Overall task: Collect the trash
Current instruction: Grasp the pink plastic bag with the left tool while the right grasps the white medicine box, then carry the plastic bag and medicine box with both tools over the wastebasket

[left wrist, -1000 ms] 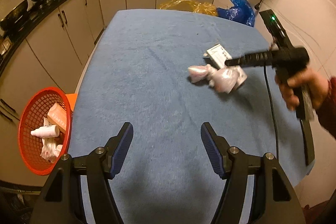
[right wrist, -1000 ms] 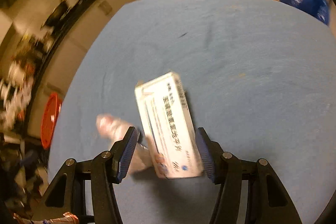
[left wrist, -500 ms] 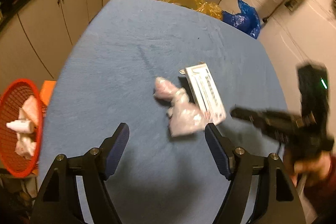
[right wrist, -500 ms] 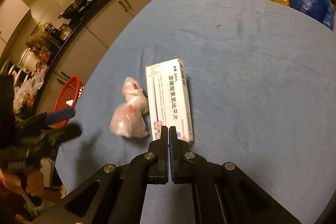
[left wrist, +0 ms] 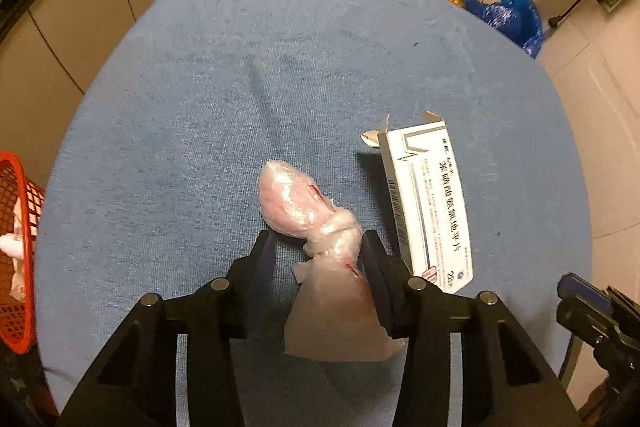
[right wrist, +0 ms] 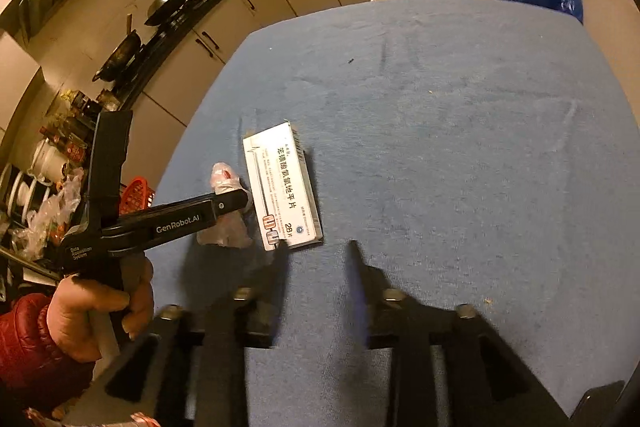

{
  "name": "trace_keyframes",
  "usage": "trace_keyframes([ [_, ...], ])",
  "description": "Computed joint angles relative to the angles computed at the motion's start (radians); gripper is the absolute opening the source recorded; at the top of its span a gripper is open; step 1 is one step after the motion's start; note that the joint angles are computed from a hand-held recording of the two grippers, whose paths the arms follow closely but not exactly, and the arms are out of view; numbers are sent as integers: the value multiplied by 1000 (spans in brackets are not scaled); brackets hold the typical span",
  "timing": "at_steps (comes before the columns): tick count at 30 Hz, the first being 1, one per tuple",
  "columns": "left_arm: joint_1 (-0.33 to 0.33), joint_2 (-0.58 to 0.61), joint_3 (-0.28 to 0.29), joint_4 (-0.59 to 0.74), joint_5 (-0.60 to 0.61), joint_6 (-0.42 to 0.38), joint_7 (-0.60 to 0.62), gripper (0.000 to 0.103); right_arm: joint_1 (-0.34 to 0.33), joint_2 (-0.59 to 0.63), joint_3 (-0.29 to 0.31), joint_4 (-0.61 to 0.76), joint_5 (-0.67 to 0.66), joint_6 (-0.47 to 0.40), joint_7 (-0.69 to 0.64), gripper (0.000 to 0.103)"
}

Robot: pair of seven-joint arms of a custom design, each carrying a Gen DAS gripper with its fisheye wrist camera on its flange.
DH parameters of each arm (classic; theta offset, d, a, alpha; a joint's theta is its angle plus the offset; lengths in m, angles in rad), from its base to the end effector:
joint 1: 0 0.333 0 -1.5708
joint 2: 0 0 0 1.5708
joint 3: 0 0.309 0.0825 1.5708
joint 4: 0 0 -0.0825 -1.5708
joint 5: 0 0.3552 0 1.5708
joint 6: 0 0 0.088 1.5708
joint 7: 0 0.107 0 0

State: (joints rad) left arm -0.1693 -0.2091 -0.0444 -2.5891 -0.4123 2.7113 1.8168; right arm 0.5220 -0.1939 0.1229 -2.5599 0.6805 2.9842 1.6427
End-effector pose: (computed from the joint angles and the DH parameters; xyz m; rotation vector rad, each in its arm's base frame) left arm 0.4303 -0.0789 0.3777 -2.0015 2.2415 -0.5886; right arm 0.3870 0.2368 0.4095 -1.7031 1.8128 0.0169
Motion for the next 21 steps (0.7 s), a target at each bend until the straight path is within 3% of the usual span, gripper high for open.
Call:
trace_keyframes([
  [1, -5, -11, 6, -10, -13, 7, 24, 27, -6, 11, 6, 12, -19, -4, 6, 48],
  [8, -20, -168, 74, -139, -6, 42, 121, 27, -68, 165, 60, 143, -329, -23, 162, 67],
  [12, -4, -279, 107, -213, 54, 62, 136, 27, -51, 265, 31, 236, -599, -54, 335, 71],
  [16, 10, -366, 145, -250, 126, 63, 133, 27, -4, 349, -28, 321, -756, -120, 471, 70],
  [18, 11, -386, 160, -255, 152, 60, 129, 27, 3, 373, -36, 346, -764, -155, 500, 57],
  [21, 2, -402, 184, -257, 177, 62, 138, 27, 21, 367, -54, 342, -800, -156, 569, 55],
])
